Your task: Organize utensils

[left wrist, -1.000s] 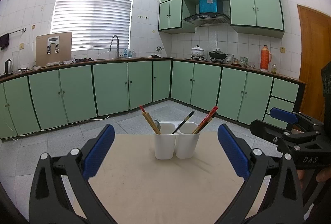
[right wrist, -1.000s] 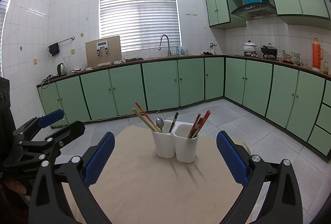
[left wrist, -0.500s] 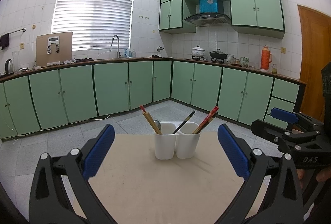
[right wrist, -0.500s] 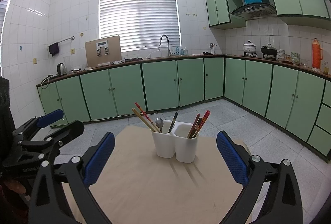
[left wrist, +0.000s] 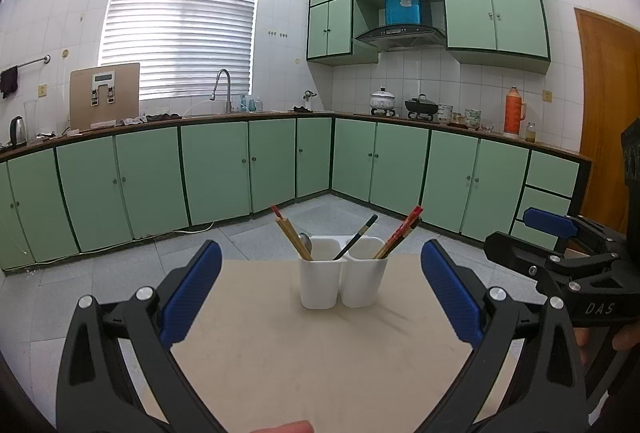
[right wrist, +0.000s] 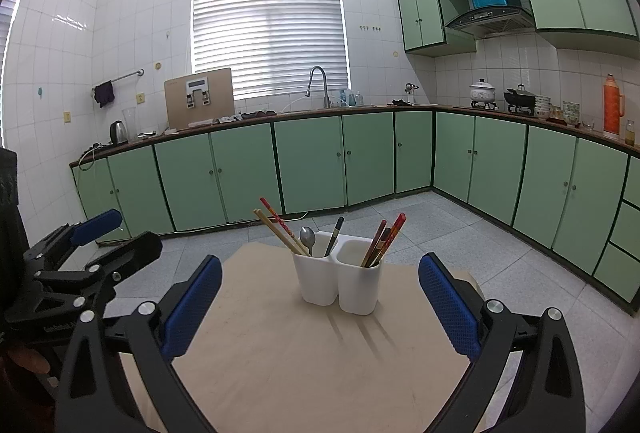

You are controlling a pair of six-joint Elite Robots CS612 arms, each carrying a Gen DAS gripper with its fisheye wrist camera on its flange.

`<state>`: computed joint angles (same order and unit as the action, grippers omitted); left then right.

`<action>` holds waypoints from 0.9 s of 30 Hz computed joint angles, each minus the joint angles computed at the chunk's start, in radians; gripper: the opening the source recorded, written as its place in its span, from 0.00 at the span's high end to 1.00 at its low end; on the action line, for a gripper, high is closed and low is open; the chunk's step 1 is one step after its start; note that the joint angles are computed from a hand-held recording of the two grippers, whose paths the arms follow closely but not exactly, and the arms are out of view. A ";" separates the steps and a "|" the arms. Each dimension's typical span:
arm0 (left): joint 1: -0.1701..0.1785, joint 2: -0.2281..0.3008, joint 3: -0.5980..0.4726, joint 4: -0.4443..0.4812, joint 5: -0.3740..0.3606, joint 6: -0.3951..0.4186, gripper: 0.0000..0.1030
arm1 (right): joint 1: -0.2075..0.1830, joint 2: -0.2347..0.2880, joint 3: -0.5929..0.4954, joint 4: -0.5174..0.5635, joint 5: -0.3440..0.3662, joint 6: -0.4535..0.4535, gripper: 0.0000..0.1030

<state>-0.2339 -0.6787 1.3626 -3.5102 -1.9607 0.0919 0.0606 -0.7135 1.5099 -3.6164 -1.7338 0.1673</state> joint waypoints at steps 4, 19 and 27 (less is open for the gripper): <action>0.000 0.001 -0.001 0.000 0.002 0.000 0.06 | 0.000 0.000 0.000 0.000 0.000 -0.002 0.06; 0.003 0.002 -0.009 0.015 -0.009 -0.001 0.06 | -0.005 0.001 0.004 -0.001 0.001 0.001 0.06; 0.004 0.008 -0.018 0.019 -0.004 -0.011 0.06 | -0.007 0.003 0.003 -0.001 0.000 0.005 0.06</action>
